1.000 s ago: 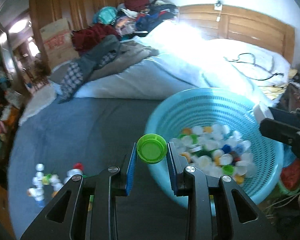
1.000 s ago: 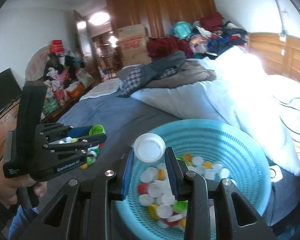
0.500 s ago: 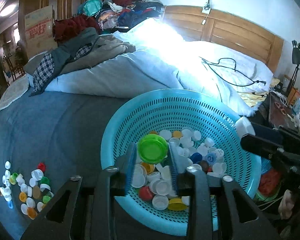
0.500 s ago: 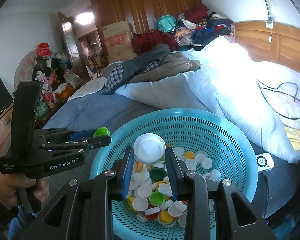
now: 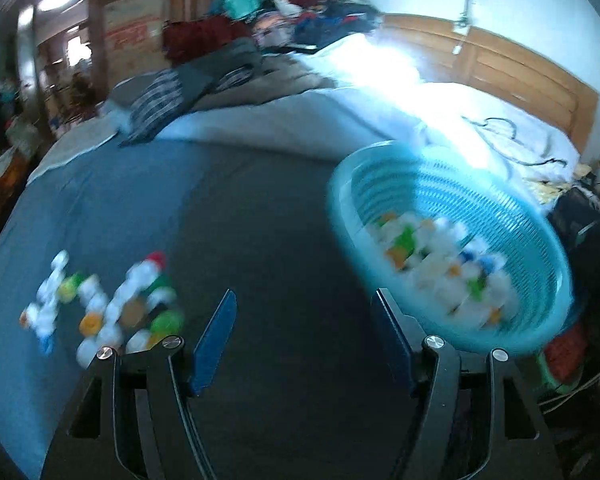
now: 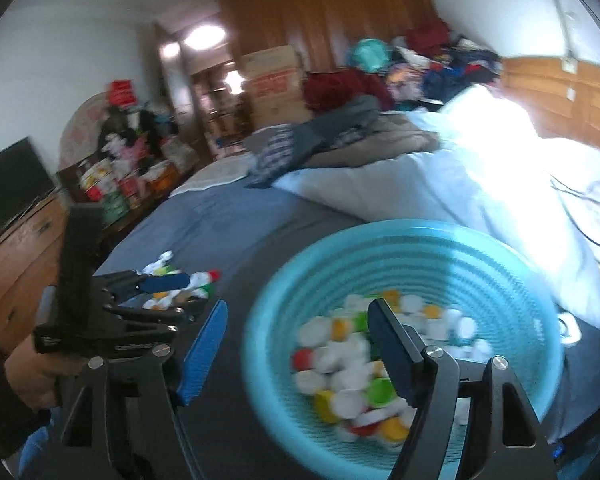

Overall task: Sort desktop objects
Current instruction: 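Move both grippers back over the bed and hold them open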

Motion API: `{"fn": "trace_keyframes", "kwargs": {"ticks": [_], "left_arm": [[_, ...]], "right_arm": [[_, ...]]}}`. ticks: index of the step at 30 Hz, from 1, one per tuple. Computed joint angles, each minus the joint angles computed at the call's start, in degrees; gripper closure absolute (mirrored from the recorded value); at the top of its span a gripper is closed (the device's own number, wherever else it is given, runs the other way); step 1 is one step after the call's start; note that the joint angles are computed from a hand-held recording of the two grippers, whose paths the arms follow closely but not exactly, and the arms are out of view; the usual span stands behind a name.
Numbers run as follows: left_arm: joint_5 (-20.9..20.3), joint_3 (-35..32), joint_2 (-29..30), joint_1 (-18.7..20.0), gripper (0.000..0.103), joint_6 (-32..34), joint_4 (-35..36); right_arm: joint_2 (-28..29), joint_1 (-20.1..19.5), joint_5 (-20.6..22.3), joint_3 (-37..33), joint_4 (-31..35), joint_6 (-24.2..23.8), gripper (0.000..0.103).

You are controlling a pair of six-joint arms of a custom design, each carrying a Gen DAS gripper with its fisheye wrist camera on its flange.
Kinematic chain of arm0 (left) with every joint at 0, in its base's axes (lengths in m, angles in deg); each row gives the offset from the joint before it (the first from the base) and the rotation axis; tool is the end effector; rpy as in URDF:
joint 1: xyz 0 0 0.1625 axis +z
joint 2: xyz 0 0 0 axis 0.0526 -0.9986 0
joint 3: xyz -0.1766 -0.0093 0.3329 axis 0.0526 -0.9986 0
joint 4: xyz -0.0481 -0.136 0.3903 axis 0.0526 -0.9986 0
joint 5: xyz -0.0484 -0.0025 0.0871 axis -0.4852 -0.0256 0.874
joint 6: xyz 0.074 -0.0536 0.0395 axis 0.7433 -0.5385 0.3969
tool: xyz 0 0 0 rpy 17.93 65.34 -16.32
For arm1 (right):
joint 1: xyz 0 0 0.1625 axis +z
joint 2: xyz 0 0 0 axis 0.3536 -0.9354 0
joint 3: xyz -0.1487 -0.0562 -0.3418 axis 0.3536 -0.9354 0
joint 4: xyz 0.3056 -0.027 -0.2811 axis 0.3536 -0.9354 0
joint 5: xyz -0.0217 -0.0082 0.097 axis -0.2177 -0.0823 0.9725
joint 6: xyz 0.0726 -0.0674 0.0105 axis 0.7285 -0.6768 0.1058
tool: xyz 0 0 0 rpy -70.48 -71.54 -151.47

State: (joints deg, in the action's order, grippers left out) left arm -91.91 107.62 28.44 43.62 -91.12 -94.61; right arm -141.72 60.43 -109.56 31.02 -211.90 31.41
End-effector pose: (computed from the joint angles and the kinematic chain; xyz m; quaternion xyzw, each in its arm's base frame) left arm -0.2980 -0.6252 0.0282 0.1747 0.8684 -0.3347 0.3215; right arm 0.0541 -0.6028 0.3565 0.3747 -0.8626 0.3182 0.1195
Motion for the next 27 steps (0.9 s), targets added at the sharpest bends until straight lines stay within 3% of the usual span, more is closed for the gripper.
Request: {"fn": "trace_keyframes", "kwargs": {"ticks": [4,8,12,15,20,22,24,26,27], "left_arm": [[3.0,9.9,-6.2,1.4,0.039,-7.5,1.5],[5.9,17.0,-11.3,3.5,0.039,-16.1,3.2],[6.4,19.4,-13.1,6.1,0.039,-21.3,5.9],[6.5,19.6,-12.2,7.2,0.039,-20.4,5.7],[9.6,20.4,-9.7,7.0,0.024,-19.7,0.0],[13.8,19.9,-8.4,6.4,0.011,-24.8,3.9],[15.6,19.0,-8.4,6.3,0.005,-29.9,9.0],[16.0,19.1,-7.7,6.6,0.002,-29.9,6.2],[16.9,19.1,-7.0,6.5,0.001,-28.4,4.6]], "right_arm": [[-0.2,1.7,-0.1,4.7,-1.2,-3.6,0.011],[2.0,2.8,-1.9,7.5,-1.0,-5.7,0.010],[7.5,3.9,-5.5,7.5,-3.5,-7.2,0.007],[13.2,4.4,-9.1,5.4,-5.1,-6.7,0.006],[21.7,5.8,-14.1,0.1,-7.7,-4.2,0.006],[24.3,6.3,-15.4,-1.8,-9.3,-2.4,0.003],[27.4,6.8,-18.8,-3.2,-13.8,-1.7,0.000],[30.6,7.3,-23.3,-5.8,-13.8,-0.1,0.000],[31.3,6.9,-23.6,-6.7,-11.7,1.1,0.000]]}}
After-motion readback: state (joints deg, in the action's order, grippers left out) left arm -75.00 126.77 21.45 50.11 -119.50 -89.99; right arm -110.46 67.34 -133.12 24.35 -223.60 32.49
